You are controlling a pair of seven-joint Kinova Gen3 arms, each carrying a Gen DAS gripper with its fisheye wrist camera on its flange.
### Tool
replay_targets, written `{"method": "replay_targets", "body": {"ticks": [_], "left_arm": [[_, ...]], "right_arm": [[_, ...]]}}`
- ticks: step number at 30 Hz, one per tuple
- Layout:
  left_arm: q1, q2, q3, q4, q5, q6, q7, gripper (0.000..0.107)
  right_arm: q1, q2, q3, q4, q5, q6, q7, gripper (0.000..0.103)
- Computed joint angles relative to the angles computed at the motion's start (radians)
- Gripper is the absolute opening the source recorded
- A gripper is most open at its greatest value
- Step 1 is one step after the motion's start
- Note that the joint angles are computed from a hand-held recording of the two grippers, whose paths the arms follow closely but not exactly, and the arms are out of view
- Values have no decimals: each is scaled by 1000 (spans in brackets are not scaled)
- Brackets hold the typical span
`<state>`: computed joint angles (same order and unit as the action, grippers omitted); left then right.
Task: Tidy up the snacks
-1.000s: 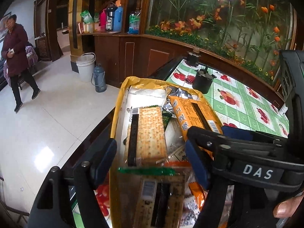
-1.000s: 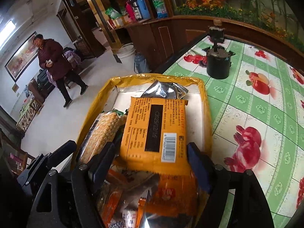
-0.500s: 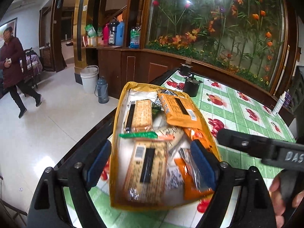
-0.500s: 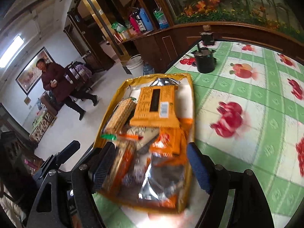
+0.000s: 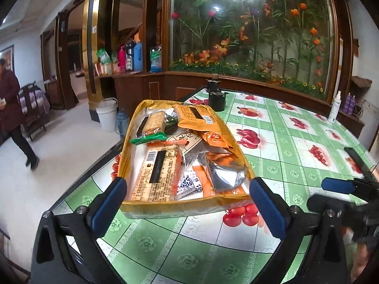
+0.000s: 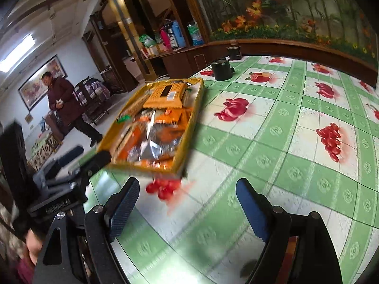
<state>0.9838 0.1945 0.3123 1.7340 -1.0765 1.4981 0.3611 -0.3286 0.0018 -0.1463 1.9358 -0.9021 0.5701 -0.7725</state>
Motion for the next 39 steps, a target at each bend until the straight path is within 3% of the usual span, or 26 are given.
{"method": "replay_targets", "body": {"ticks": [3, 8, 13, 28, 39], "left_arm": [[1, 38, -8, -45, 22, 40, -57, 103], [-10, 62, -43, -88, 99, 73, -93, 103], [-8, 47, -45, -56, 94, 54, -75, 103], [19, 121, -77, -138, 125, 166, -154, 103], [32, 135, -90, -156, 126, 188, -169, 103]], "right_arm": [[-14, -8, -9, 30, 2, -50, 22, 87], [-57, -23, -36, 42, 153, -136, -76, 87], [-86, -28, -36, 48, 217, -145, -120, 87], [-99, 0, -47, 27, 337, -133, -248, 90], [-107, 7, -57, 17, 405, -122, -308, 91]]}}
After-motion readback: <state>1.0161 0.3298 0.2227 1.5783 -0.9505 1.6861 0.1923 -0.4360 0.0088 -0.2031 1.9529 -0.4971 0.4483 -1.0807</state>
